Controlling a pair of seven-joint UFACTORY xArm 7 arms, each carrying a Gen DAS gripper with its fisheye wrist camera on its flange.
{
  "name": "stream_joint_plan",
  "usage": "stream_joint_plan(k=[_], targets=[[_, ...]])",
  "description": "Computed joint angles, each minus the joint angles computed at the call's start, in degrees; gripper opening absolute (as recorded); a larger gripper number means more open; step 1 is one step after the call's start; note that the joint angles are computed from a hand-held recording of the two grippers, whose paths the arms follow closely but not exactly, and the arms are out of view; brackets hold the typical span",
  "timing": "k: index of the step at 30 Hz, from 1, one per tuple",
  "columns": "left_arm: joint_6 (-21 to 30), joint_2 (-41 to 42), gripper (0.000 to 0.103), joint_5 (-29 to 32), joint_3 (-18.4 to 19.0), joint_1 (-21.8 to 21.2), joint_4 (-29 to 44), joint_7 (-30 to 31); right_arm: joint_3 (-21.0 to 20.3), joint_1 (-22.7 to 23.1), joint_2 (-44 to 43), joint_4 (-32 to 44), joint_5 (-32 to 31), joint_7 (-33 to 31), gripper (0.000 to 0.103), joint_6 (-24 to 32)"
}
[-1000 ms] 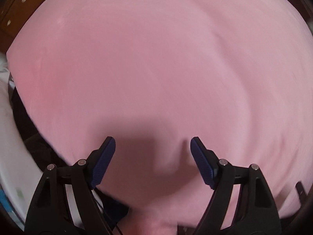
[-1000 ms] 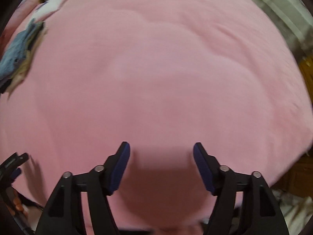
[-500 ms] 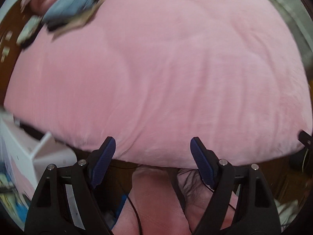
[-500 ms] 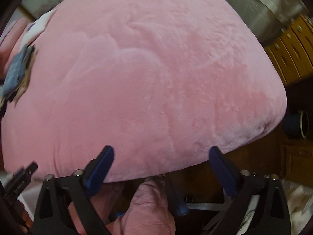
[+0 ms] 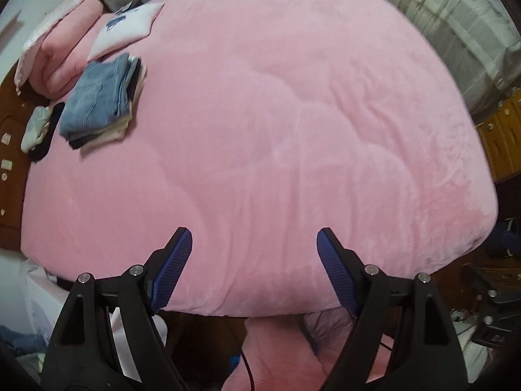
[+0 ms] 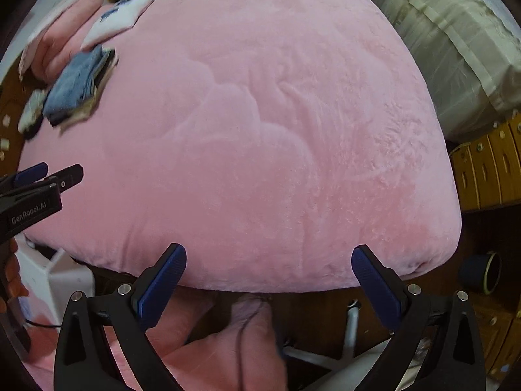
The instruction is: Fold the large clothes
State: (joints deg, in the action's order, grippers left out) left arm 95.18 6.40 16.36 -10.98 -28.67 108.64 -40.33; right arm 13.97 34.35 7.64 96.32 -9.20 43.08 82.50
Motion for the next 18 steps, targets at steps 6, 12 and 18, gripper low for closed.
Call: stream_joint_plan(k=[6, 12, 18], targets=[[-2.1, -6.9, 0.077, -0.1, -1.7, -0.9, -4.9, -8.5, 0.2, 2.1, 1.7, 6.7, -2.3, 4.9, 0.103, 4.1], [-3.1, -14.4, 0.077, 3.7, -5.6, -0.1, -12.0, -14.9, 0.9, 6.0, 2.6, 11.5, -6.5, 6.4, 0.103, 5.6], [-4.1, -20.9, 0.077, 4.3, -8.9, 2.7, -16.8, -18.1, 0.5, 11.0, 6.3, 20.0, -11.1, 5.6, 0.103, 9.1]])
